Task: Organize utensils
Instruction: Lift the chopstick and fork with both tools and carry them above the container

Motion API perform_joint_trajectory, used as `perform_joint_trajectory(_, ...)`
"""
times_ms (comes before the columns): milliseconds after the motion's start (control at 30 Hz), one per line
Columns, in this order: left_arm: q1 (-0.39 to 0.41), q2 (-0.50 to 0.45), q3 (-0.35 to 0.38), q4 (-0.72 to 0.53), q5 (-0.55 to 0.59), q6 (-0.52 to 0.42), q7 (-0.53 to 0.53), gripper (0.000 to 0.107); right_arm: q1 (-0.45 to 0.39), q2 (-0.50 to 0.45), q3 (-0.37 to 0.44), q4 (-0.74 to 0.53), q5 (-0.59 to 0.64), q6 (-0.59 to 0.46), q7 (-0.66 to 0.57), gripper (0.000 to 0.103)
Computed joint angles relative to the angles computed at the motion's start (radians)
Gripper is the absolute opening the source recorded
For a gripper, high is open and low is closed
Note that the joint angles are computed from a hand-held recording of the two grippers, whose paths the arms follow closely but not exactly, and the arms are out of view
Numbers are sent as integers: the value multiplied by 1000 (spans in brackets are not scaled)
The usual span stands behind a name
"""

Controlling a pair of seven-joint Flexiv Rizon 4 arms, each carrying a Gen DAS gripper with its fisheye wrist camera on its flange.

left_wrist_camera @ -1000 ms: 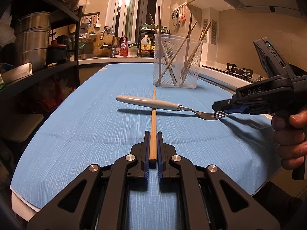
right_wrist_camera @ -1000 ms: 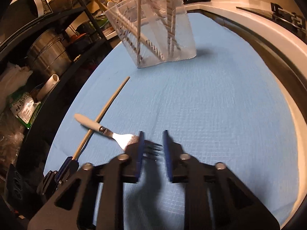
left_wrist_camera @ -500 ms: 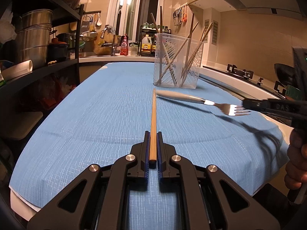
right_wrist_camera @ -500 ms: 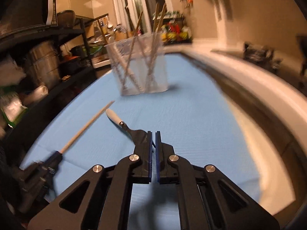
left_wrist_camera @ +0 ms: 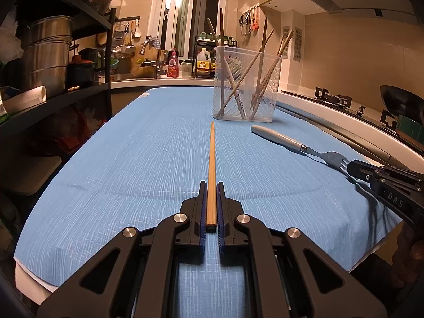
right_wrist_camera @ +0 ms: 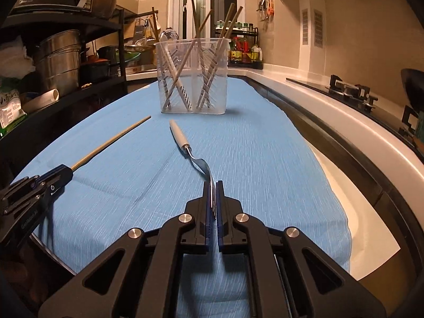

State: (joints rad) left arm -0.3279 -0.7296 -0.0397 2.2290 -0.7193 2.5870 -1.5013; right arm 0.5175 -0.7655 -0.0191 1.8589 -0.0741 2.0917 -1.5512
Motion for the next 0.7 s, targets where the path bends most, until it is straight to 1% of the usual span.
perform_joint_trajectory(300, -10, -1, -1, -6, -23, -1, 16, 7, 0, -8, 5, -9, -5, -14, 10, 7)
perform_joint_trajectory(367, -12, 0, -1, -5, -25, -1, 17, 7, -3, -7, 6, -9, -5, -16, 16, 3)
perform_joint_trajectory(467, -15, 2, -3, -4, -35, -6, 22, 7, -25, 0, 25, -8, -25, -23, 29, 2)
perform_joint_trajectory(533, -18, 7, -4, -4, -44, -15, 26, 7, -34, 10, 32, -2, -34, -21, 35, 1)
perform_joint_trajectory(700, -24, 40, -5, 10, -66, -60, 32, 7, -24, 49, 18, 28, -16, 5, 31, 1)
